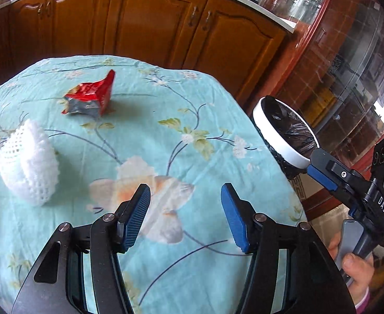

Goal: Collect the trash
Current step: 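Move both open tools back over the table items, then grasp the white foam net with the left tool while the right tool grasps the red snack bag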

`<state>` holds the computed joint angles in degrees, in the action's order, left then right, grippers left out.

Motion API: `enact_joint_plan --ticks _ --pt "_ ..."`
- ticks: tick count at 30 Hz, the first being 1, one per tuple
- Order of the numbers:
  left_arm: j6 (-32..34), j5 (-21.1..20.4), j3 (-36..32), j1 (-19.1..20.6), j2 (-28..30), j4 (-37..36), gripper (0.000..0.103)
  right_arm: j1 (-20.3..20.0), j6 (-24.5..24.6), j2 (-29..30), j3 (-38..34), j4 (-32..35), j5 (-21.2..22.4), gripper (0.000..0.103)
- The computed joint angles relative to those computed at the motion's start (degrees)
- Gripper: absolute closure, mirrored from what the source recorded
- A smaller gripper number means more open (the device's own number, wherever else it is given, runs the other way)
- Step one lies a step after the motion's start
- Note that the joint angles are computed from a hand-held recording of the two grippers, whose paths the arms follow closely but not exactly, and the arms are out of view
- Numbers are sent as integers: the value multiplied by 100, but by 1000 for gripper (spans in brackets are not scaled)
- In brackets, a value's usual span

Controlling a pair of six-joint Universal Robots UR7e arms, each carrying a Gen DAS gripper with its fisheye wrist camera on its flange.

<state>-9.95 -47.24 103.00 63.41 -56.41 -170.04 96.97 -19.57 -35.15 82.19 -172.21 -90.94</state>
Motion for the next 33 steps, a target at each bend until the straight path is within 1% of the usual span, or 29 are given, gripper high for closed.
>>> enact_joint_plan --ticks 6,15,18,25,27,33 --pt "-222 314 583 48 -472 -233 46 148 -29 198 -46 293 19 5" --pt "-471 666 1111 111 -962 -470 46 334 -50 419 -151 563 79 5" --pt "-548 725 1228 144 -1092 -551 46 384 -63 483 -223 656 63 5" --pt "-612 854 1264 265 -1254 -638 46 499 -41 724 -552 1006 67 5" --pt "-635 891 1206 318 -1265 -542 46 539 -49 807 -669 1090 56 5" --pt "-646 673 978 515 -1258 -307 46 674 -103 1117 -1150 1449 -8 5"
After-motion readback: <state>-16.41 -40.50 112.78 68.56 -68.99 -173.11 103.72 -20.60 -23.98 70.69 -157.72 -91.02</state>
